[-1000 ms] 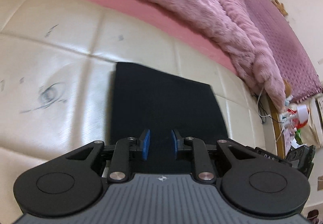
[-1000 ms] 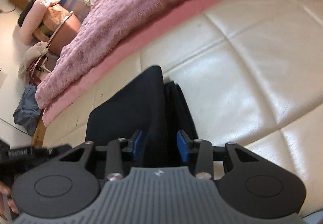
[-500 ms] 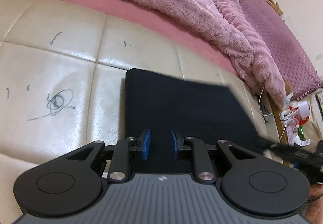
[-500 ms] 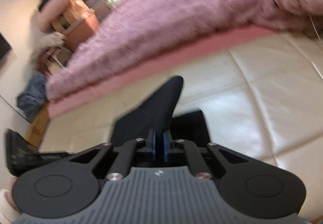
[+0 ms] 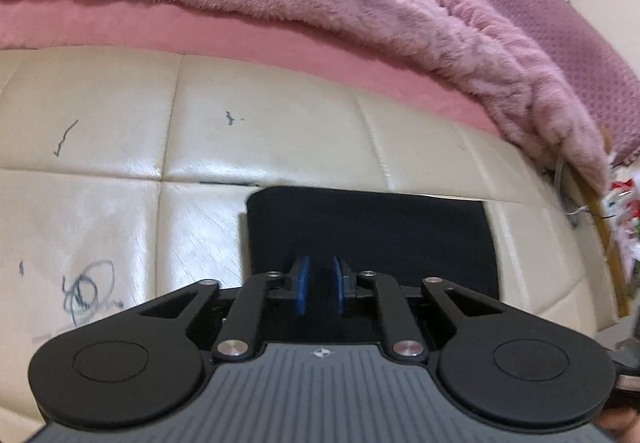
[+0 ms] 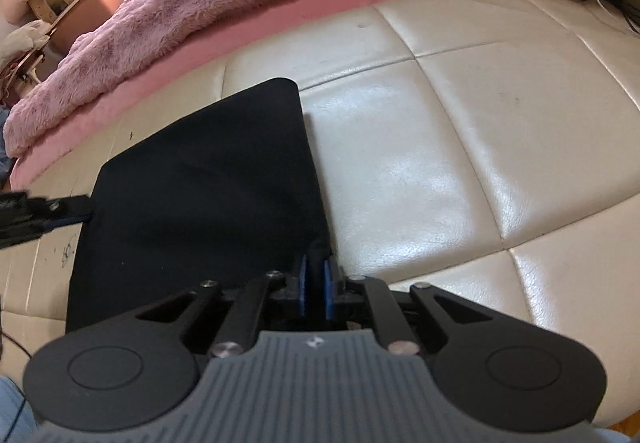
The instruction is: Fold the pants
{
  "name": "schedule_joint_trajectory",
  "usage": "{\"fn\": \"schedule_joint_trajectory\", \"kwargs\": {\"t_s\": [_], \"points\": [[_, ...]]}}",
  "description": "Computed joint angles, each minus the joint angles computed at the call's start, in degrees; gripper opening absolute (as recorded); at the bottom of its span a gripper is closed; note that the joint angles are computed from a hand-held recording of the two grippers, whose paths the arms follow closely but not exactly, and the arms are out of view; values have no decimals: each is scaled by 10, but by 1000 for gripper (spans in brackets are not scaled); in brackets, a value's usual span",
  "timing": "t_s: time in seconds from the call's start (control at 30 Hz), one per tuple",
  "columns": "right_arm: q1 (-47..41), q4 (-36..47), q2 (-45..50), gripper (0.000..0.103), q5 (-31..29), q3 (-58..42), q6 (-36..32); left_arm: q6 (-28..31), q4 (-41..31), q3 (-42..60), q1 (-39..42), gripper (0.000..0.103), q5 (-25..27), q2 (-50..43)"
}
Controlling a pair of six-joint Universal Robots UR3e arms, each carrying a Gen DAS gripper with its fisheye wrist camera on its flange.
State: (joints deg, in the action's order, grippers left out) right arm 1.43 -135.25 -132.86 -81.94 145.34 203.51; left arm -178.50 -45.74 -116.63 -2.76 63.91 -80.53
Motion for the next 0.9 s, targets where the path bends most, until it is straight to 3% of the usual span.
{"fn": "schedule_joint_trajectory", "kwargs": {"t_s": [0.03,0.13,0.2,0.37,0.47,0.57,0.7,0.8,0.9], "points": [[-13,13,-20,4,9,6,-10,-6,7,8,-6,7,14,-19],[-56,68,-93,8,37,26,-34,-24,22,27,-17,6,34,-60],[-40,54,-71,14,20,18,-22,-28,28,36,-27,6,50,-65],[20,102,-58,13,-58,-37,-10,-8,5,24,-22,9,55,-9],[66,148,-66,11,-116,-75,-3,42,-65,-2,21,9,4,72],[43,191,-153,9,-66,-79,-27,82,-157,-4,43,9,-29,130],[139,117,-83,8,-93,-84,-6,175,-327,-19,90,9,-80,230],[192,93,-16,8,-133,-84,24,216,-408,-32,104,9,-76,280],[198,99,2,9,-140,-73,38,216,-426,-50,95,7,-39,295]]}}
